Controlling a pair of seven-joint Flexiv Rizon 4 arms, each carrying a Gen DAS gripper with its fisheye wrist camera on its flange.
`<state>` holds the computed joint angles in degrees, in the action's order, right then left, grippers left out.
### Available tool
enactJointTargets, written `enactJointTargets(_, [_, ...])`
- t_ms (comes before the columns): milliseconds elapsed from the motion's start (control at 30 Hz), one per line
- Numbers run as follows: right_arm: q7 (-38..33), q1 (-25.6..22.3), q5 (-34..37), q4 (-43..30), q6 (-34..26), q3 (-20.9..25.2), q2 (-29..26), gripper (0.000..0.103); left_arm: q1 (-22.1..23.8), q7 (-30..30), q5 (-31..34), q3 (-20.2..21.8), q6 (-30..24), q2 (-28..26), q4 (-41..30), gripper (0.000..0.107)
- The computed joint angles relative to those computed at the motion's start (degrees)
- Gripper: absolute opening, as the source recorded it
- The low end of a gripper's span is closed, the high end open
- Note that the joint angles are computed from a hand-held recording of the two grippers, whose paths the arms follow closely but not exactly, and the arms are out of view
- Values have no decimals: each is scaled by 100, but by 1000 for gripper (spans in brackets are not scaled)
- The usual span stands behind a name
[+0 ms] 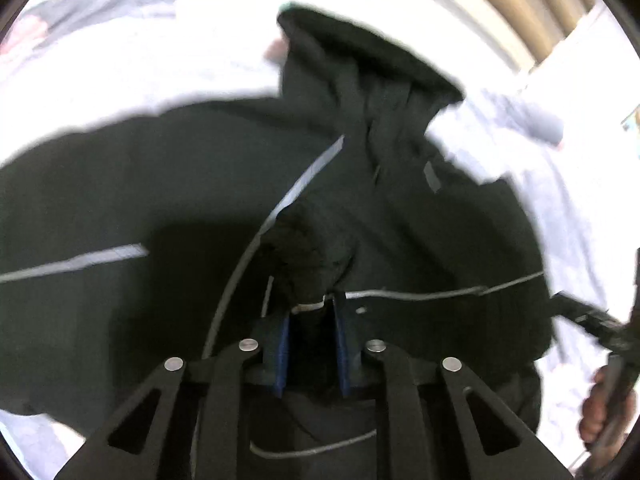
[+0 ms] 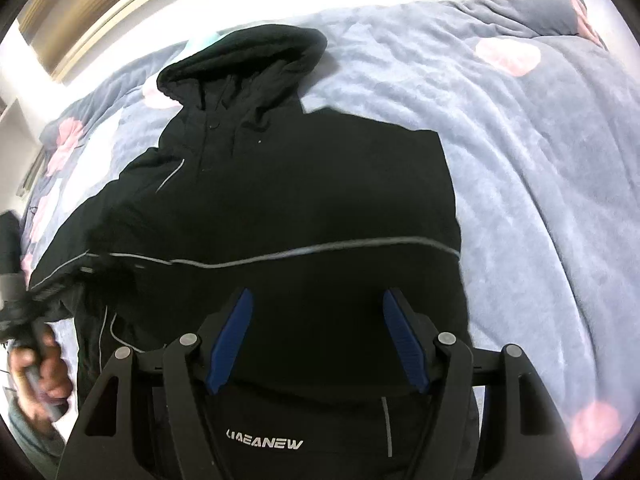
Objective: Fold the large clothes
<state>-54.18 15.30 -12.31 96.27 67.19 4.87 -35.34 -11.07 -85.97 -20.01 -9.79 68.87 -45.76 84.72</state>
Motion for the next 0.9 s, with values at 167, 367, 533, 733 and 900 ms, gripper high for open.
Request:
enactJointTargets(167, [54,38,-51,-243,42,-87,-198,70,100,-338,3,283,356,498,481,17])
enactJointTargets(367, [-63,144,-233,-1113,-822,-140,-1130,70,-266,-925,926,1118,-1250,-38,-272,27])
enactJointTargets(533, [-65,263,-311,-1137,-824,-261,-1316,72,-181,-1259,1083,981,-975,-138,-193,30])
enactJointTargets(733, [-286,53,-31,-1046,-766,11,-963,72,-540,-1895,1600,1526,-203,521,436,49])
enactJointTargets(900, [-241,162,-119,-1300,-617,-102,-980,72,-264,-1636,1626,1007,321,818,600,71])
